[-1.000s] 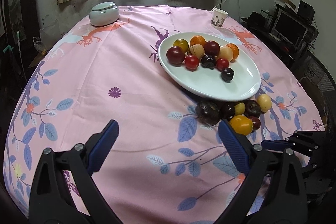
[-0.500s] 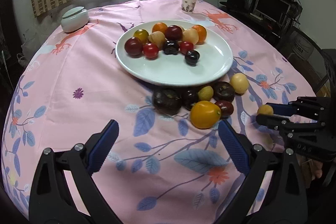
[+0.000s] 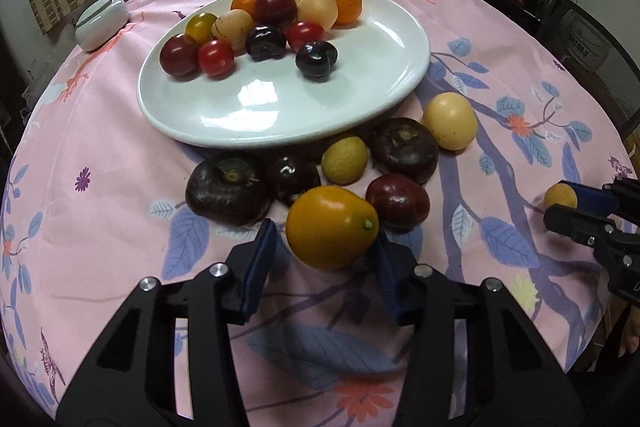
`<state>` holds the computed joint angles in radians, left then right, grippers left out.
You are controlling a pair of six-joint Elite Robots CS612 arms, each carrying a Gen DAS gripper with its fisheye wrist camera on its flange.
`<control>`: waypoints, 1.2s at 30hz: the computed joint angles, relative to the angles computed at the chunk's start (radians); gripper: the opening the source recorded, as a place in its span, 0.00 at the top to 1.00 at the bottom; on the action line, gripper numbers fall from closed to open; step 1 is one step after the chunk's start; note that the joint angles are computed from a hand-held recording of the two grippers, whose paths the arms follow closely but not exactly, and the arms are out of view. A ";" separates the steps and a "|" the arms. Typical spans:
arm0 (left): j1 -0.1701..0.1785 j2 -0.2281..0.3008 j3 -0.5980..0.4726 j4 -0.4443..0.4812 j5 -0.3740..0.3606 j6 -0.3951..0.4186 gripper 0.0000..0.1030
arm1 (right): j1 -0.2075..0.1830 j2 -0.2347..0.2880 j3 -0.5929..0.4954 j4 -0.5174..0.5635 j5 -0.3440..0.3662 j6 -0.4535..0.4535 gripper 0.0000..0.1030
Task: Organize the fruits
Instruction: 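Grasp a small olive-green fruit with the right gripper while the left gripper grasps a yellow-orange fruit, then lower both fruits onto the white plate and open both grippers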
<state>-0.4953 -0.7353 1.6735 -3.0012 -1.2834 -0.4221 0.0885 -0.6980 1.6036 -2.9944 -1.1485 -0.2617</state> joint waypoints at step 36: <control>0.068 -0.076 0.089 -0.222 -0.036 0.033 0.61 | 0.073 0.011 -0.134 0.061 -0.032 -0.072 0.71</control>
